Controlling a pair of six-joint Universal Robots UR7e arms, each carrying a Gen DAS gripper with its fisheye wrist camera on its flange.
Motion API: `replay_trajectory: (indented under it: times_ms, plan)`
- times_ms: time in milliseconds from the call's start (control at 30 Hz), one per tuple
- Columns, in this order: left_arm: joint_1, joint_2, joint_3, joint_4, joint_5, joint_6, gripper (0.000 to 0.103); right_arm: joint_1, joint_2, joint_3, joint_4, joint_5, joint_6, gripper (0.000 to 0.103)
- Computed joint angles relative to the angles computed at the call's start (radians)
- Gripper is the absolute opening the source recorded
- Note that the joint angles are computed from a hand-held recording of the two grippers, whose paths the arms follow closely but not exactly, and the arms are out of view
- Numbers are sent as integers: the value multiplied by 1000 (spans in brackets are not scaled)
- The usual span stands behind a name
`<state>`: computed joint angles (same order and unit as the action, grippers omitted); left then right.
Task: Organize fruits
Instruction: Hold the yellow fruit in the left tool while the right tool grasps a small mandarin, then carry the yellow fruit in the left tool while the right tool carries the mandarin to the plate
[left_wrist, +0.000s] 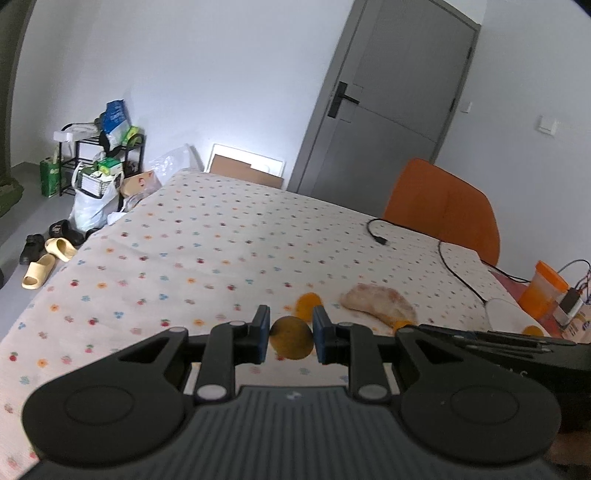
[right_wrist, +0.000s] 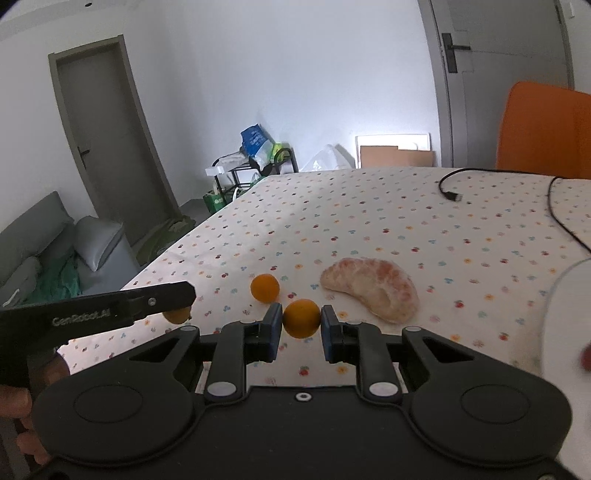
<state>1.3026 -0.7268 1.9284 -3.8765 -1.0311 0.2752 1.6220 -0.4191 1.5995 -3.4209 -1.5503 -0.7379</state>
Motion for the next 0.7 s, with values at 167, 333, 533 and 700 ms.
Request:
replay_trajectory:
  times_ms: [167, 333, 533, 700]
  plan:
    - [-22, 9, 10, -9, 0, 8, 23, -16, -31, 53, -47, 16, 12, 21]
    - [-42, 20, 13, -9, -3, 11, 23, -32, -60, 100, -92, 24, 10, 21]
    - [-64, 33, 17, -6, -8, 19, 23, -48, -91, 146, -146, 31, 10, 21]
    - [-78, 44, 17, -1, -10, 23, 23, -59, -108, 170, -172, 38, 12, 21]
